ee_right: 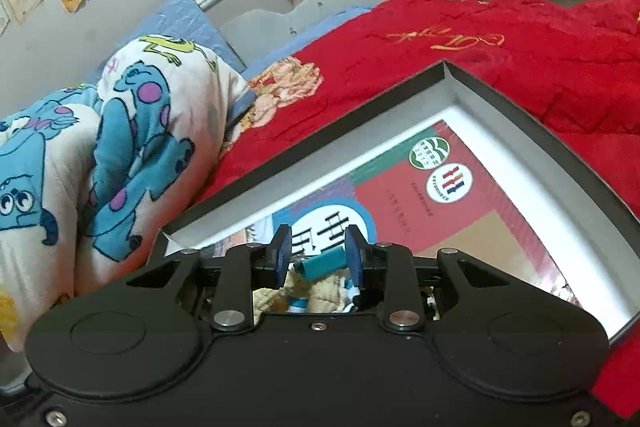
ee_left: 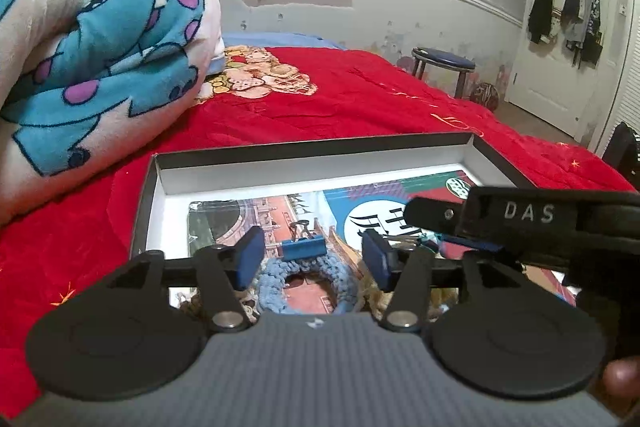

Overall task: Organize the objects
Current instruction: 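Open both grippers to drop the binder clips into the box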

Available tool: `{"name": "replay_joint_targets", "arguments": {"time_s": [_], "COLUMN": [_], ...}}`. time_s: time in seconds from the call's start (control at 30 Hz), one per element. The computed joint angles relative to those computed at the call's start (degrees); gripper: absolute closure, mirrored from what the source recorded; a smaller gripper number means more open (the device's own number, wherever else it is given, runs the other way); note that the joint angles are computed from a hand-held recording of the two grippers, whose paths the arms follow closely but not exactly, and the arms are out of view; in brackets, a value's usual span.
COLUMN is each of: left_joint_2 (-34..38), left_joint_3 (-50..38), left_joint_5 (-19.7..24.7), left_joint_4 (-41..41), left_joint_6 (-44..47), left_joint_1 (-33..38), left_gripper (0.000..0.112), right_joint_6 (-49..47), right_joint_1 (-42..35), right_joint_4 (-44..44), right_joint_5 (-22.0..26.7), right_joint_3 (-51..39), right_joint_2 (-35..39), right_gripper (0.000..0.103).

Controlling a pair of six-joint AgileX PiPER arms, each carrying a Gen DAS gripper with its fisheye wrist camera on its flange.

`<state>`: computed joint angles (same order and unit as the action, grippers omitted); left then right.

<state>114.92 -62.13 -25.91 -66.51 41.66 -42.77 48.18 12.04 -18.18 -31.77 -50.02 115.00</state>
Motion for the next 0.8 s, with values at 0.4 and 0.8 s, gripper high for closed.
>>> {"name": "replay_joint_targets", "arguments": {"time_s": [0.4, 0.8], "left_joint_2": [-7.5, -20.9], "left_joint_3": [6.8, 21.2], "left_joint_5": [-10.3, -16.6], "left_joint_4": [-7.5, -17.5], "left_joint_6": [5.3, -3.3], "left_joint_1": [-7.2, -20.3], "left_gripper": [0.037, 0.034], "right_joint_6": [-2.3, -8.7], "right_joint_1": [-1.7, 0.1], "right_joint_4": [1.2, 8.0], "right_joint_5": [-7.1, -0.9], "right_joint_3": [11.1, 27.3], "right_joint_2": [-10.3, -32.0], "right_gripper": [0.066, 0.066]}}
